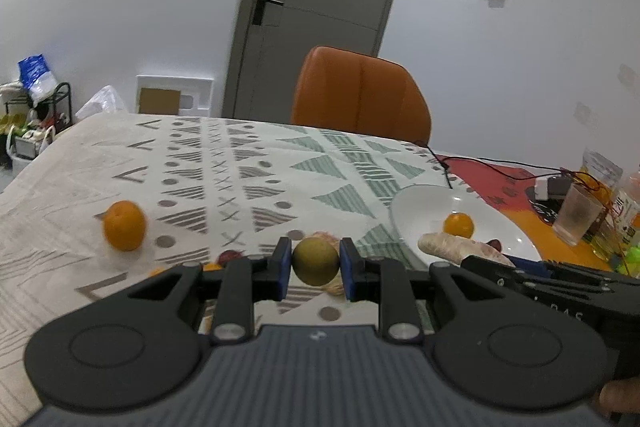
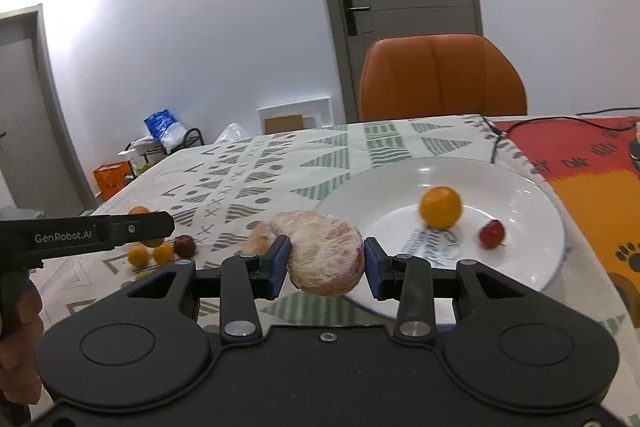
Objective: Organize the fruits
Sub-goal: 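Carry the citrus with the left tool while the right tool carries the pomelo piece to the plate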
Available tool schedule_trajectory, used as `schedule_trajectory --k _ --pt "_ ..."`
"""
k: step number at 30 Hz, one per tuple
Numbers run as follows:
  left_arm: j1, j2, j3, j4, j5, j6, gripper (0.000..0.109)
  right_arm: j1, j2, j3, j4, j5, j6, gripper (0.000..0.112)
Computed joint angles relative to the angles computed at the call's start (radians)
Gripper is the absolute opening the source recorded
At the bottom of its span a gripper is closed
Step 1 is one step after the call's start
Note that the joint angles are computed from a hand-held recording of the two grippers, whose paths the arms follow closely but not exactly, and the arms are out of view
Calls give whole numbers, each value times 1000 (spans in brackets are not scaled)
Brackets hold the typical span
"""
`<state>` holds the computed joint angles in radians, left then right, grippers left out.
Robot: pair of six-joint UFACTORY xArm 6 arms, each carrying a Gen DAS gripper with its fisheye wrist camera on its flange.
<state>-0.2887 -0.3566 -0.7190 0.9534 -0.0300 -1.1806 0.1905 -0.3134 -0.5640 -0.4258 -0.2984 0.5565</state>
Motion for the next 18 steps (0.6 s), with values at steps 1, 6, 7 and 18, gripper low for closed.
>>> schedule_trajectory --k 1,6,7,18 --pt "-5 9 -11 11 3 -10 24 -16 -1 2 -25 -5 25 38" --pt "-33 53 -59 50 16 -45 24 -64 -10 18 -65 -22 73 38" --pt "-39 61 -67 57 19 -48 24 -79 -9 17 -91 -25 99 38" --pt "-100 155 -147 18 44 2 24 -171 23 7 -172 -49 190 38"
